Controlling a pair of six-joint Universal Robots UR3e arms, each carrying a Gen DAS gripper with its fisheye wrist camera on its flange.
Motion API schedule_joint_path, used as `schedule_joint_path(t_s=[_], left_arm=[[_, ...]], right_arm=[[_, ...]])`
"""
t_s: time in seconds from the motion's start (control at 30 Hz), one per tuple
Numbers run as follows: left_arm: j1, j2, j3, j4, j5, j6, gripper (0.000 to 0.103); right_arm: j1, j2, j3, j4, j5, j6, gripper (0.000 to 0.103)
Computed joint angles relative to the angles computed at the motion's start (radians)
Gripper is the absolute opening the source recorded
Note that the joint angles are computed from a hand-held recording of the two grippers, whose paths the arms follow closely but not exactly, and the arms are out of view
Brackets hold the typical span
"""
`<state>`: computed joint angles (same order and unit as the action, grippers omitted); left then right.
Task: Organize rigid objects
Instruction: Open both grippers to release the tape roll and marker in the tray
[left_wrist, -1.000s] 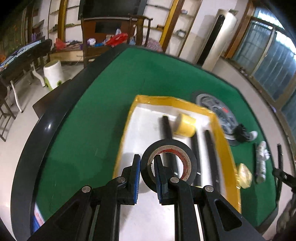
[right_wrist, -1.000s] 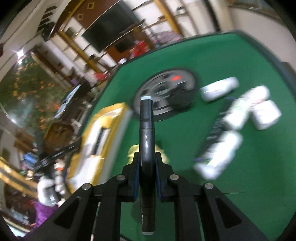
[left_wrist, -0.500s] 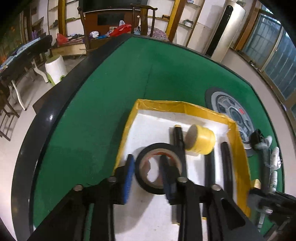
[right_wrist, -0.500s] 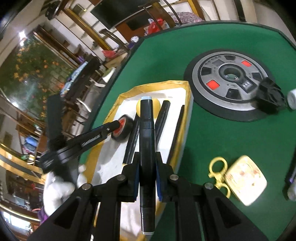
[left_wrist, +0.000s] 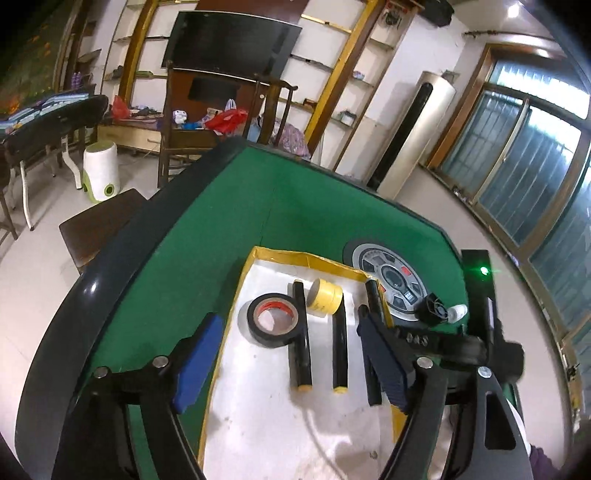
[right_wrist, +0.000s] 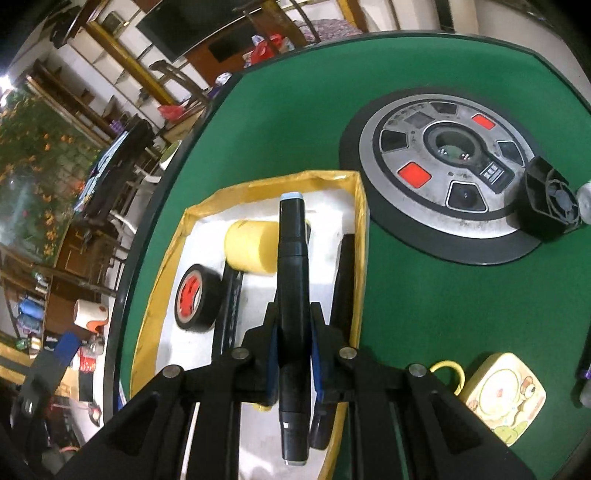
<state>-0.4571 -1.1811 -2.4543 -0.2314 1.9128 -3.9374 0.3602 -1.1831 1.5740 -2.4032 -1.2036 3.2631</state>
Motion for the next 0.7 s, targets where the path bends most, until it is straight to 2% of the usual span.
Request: schedule_joint_path(t_s=[0.17,0.27,0.3,0.43,0.53,0.63,0.7], left_arm=[[0.004,0.078,-0.063,-0.008,-0.017,-0.053,0.082],[-0.026,0.071,-0.064,-0.002,0.003,-0.083,0.082],[-0.045,0.065,-0.057,-0.007,0.022,-0.093,0.082],[-0.125,0.011,-0.016,-0.023,0.097,-0.140,0.084],[-0.148,-0.040,0.011,-0.009,0.103,-0.146,0.086],[-0.202,-0.104,0.062,-0.022,0.138,-0.169,0.087],[-0.235,-0.146,0.102,-0.035,0.164,-0.181,0.087]], right_arm=[[0.028,0.011,-0.019,-0.009,-0.018,0.005,0.031],[0.047,-0.008,-0.003,-0.040,-0.054,0.004,0.035],[0.046,-0.024,0.017,-0.065,-0.052,0.001,0.042],[-0.013,-0.197,0.175,-0.167,-0.043,-0.062,0.053],[-0.078,-0.344,0.291,-0.235,-0.060,-0.107,0.069],[-0.165,-0.532,0.464,-0.367,-0.139,-0.171,0.078],[-0.219,-0.649,0.600,-0.509,-0.224,-0.235,0.094]])
